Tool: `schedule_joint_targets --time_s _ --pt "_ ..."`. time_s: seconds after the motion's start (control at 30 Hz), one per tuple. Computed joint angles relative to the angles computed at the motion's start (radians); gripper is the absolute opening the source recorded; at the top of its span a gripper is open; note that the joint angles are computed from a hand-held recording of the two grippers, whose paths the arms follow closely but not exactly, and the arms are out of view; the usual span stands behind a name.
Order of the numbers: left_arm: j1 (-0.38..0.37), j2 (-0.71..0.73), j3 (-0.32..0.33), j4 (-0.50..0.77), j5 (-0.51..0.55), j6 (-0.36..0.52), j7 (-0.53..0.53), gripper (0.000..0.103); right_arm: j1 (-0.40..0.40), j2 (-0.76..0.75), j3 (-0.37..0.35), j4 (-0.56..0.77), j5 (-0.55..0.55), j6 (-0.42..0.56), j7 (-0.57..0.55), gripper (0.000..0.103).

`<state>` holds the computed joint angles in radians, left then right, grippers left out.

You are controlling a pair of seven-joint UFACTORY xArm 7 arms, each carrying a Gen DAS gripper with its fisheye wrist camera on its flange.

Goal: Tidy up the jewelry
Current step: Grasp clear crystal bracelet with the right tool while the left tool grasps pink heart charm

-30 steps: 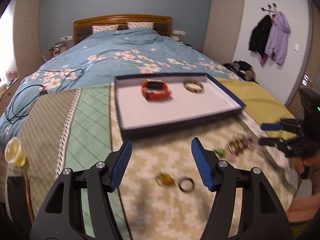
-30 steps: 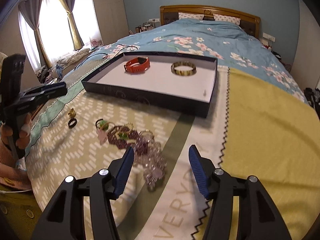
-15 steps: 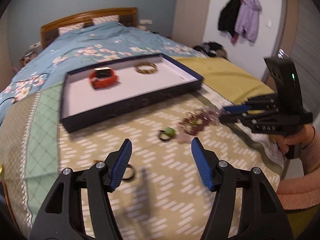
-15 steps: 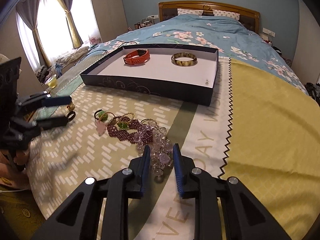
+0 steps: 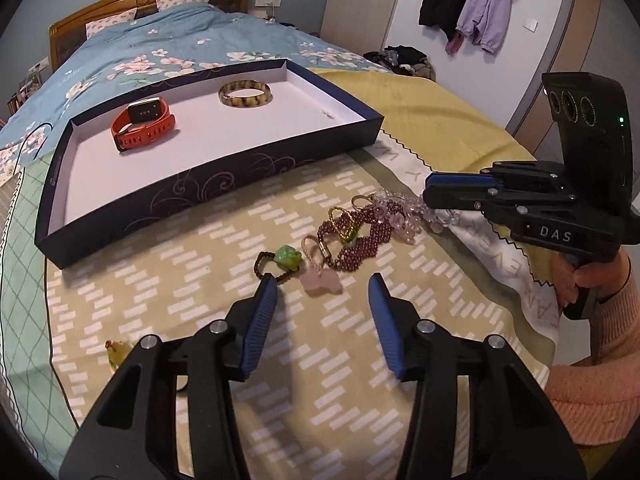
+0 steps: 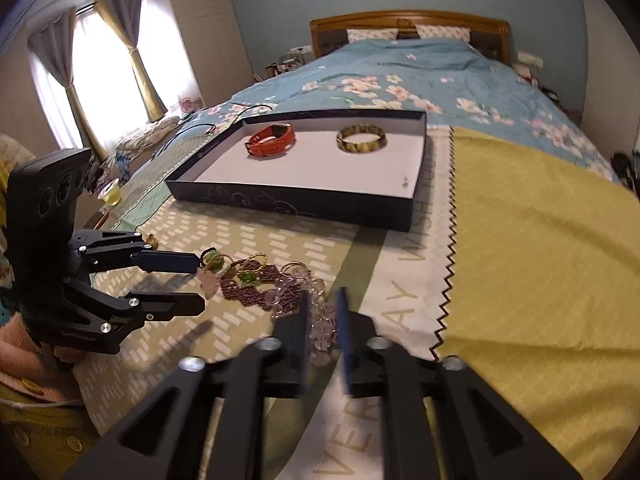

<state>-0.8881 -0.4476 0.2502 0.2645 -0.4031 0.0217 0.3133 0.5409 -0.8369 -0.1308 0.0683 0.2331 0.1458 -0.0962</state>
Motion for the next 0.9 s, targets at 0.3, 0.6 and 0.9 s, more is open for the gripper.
schedule_joint_targets --time_s 0.3,0.6,0.9 --pt "0.056 0.015 -0.049 0.004 0.033 -0.004 -0.037 0.021 0.047 0.068 -0.023 0.032 0.009 0.017 -0.043 0.017" --pt "0.054 -0.059 -0.028 -0.04 0.053 -0.012 -0.053 0.02 0.018 -0.007 0.021 0.016 0.003 0.016 -0.033 0.008" --pt "0.105 -0.191 -0.029 -0.084 0.103 0.005 -0.085 0.019 0.061 -0.042 -0.023 0.031 0.025 -0.002 -0.042 0.008"
